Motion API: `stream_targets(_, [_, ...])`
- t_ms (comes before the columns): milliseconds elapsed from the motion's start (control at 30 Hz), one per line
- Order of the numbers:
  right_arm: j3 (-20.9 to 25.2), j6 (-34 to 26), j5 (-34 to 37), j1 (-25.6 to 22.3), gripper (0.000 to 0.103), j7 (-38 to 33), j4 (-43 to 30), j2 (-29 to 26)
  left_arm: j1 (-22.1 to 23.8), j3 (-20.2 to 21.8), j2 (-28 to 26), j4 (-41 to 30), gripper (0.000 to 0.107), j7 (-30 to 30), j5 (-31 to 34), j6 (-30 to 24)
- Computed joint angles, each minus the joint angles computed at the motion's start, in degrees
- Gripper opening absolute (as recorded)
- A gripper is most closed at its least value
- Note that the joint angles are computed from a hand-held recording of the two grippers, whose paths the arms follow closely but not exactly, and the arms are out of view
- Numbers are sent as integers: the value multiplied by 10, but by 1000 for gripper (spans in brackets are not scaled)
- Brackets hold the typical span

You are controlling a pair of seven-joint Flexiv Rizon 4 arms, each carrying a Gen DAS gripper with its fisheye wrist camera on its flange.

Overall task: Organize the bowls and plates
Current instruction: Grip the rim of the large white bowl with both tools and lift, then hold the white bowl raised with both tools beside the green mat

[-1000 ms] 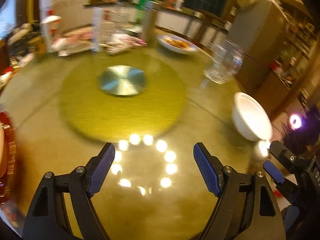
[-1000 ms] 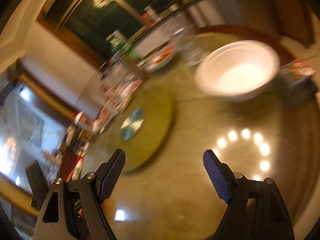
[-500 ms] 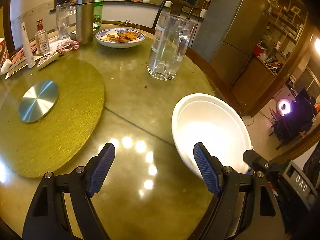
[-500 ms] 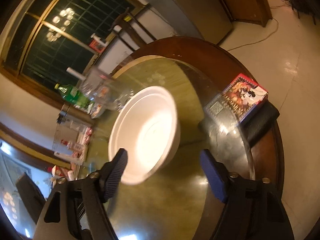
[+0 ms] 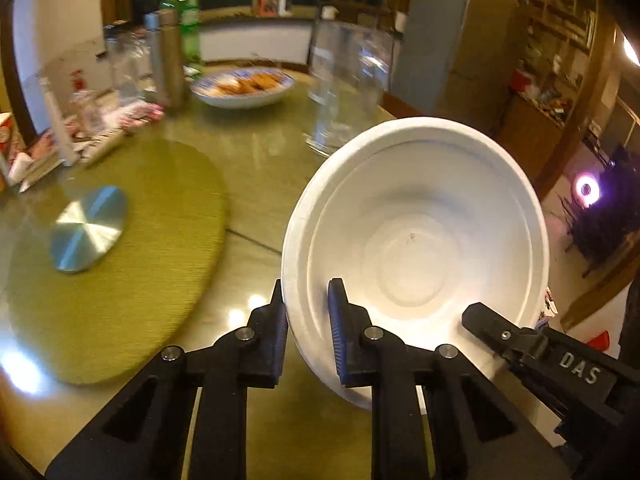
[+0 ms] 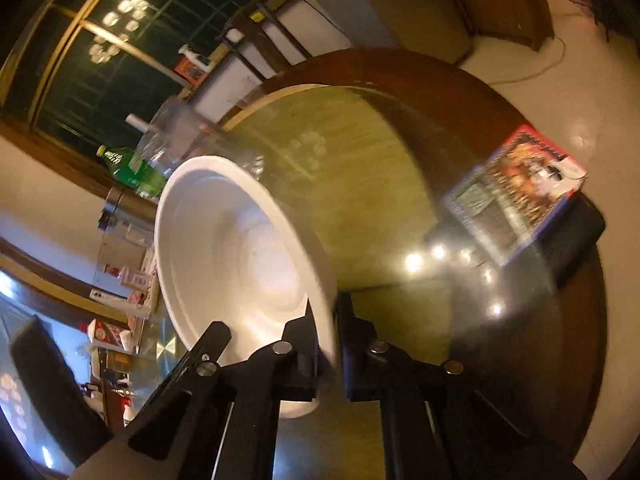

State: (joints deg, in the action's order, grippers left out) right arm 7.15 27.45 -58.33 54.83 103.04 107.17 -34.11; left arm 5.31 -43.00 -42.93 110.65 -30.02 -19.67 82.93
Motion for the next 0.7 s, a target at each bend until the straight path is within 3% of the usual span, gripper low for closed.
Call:
stream_targets(300, [-54,-14,-28,13,6,-172,-182,-103,91,-15,-27,-30,16,-1,1,36])
stream_targets(533, [-107,21,9,14,6,-331,-365,-211,88,33,-56,-99,16,-24,0,23])
stream_targets(700, [-144,11,66,27,6,-433,-474,-275,83,49,-69,-123,17,-26,-15,7])
